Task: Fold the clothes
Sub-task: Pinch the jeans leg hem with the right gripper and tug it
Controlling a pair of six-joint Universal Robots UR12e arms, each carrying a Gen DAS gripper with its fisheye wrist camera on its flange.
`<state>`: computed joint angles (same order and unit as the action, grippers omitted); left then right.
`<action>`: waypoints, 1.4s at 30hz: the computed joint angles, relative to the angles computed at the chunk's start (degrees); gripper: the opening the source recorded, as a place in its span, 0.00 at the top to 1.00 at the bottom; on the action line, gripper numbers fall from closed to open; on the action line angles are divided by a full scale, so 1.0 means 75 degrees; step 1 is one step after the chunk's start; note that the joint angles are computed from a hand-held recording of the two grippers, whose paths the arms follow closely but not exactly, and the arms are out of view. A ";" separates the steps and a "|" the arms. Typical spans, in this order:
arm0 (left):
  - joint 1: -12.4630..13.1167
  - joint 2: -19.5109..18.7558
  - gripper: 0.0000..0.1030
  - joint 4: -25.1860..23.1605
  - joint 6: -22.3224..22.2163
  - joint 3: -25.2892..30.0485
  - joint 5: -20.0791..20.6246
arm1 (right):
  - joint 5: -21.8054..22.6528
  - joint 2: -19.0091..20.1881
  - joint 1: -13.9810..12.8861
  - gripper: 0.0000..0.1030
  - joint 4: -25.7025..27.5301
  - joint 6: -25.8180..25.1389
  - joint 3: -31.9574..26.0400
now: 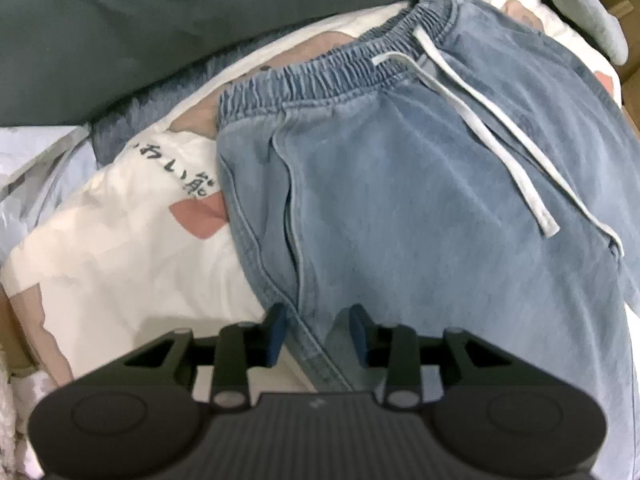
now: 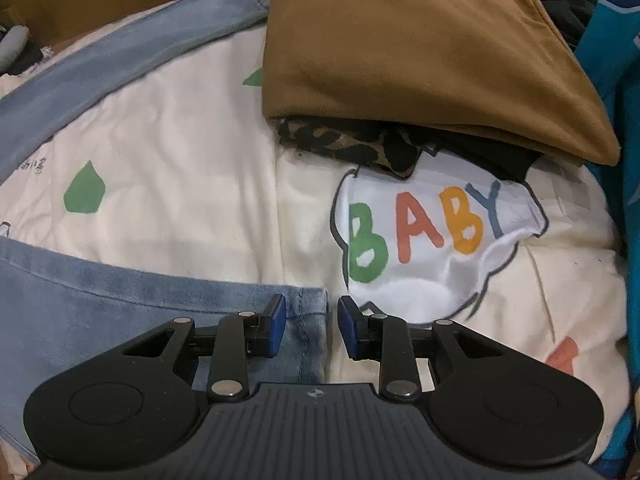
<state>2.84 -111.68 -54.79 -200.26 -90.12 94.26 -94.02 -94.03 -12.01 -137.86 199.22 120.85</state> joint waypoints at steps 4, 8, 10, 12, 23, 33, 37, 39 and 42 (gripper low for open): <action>0.0001 0.0024 0.64 -0.0047 -0.0002 0.0000 -0.0018 | 0.0164 0.0112 -0.0071 0.63 -0.0103 -0.0156 -0.0010; -0.0003 0.0046 0.64 -0.0066 -0.0063 -0.0022 -0.0075 | 0.0414 0.0224 -0.0157 0.62 -0.0089 -0.0240 -0.0043; 0.0004 0.0068 0.62 -0.0024 -0.0203 -0.0066 -0.0127 | 0.0506 0.0243 -0.0183 0.62 -0.0022 -0.0268 -0.0070; 0.0028 0.0104 0.58 0.0101 -0.0439 -0.0153 -0.0241 | 0.0681 0.0203 -0.0229 0.73 0.0101 -0.0340 -0.0100; 0.0186 0.0266 0.54 0.0502 -0.1211 -0.0602 -0.0546 | 0.0056 -0.0286 -0.0006 0.94 0.0362 -0.0304 -0.0088; 0.0345 0.0333 0.83 0.1338 -0.1823 -0.1021 -0.0996 | -0.0421 -0.0080 0.0228 0.94 0.1018 0.0175 -0.0216; 0.0235 0.0343 0.88 0.1216 -0.1285 -0.0892 -0.0631 | -0.0524 0.0048 0.0243 0.94 0.1043 0.0148 -0.0297; 0.0234 0.0351 0.88 0.1225 -0.1255 -0.0902 -0.0598 | -0.0535 0.0079 0.0242 0.94 0.1091 0.0172 -0.0338; 0.0319 0.0383 0.87 0.1315 -0.1470 -0.1001 -0.0833 | -0.0330 0.0063 0.0159 0.91 0.1149 0.0467 -0.0343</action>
